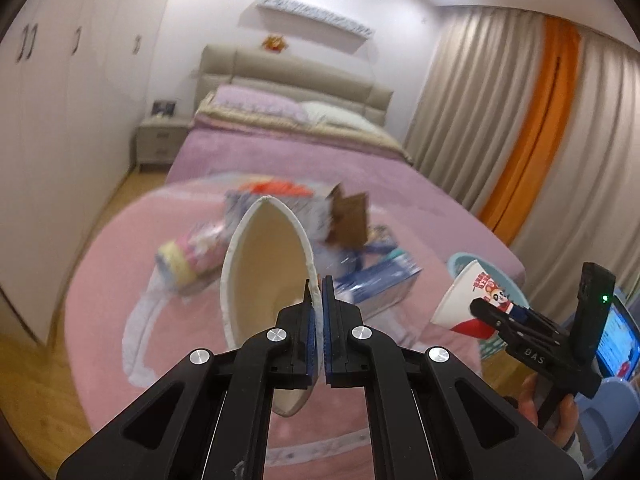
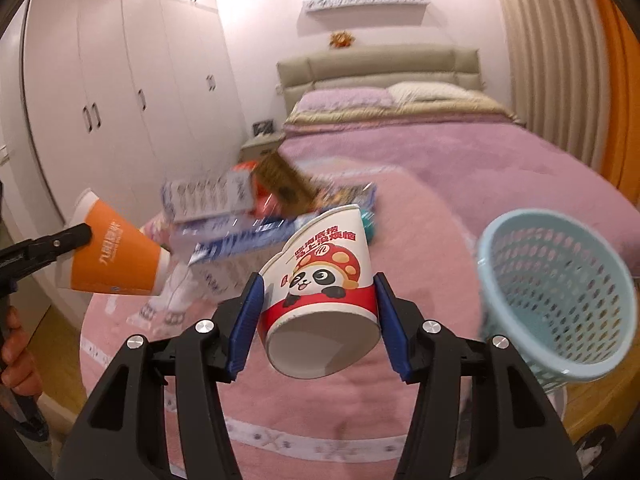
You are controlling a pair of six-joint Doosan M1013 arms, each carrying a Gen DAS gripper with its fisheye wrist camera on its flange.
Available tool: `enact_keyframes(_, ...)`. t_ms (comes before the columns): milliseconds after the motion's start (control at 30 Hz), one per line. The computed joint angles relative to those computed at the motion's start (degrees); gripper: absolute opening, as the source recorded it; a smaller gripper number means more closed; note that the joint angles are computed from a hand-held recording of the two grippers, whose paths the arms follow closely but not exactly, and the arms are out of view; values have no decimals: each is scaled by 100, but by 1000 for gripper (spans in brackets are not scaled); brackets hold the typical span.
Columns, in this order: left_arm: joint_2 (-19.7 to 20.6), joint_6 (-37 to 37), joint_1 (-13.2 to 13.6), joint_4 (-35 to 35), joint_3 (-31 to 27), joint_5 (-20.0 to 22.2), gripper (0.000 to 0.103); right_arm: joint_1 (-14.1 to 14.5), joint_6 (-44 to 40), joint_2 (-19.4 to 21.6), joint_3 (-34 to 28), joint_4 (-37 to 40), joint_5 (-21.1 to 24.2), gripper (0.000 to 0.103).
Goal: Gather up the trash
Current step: 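Grasp the orange-and-white cup with the left gripper while the right grasps the panda cup, then carry both cups over the blue wastebasket and open both grippers to drop them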
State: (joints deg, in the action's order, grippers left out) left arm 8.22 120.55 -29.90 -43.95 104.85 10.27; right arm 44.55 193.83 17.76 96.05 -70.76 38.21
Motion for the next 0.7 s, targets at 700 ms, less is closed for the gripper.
enact_keyframes(700, 1679, 710, -1305, 549, -2296, 1255, 1, -749, 961, -640, 947, 942, 1848, 52)
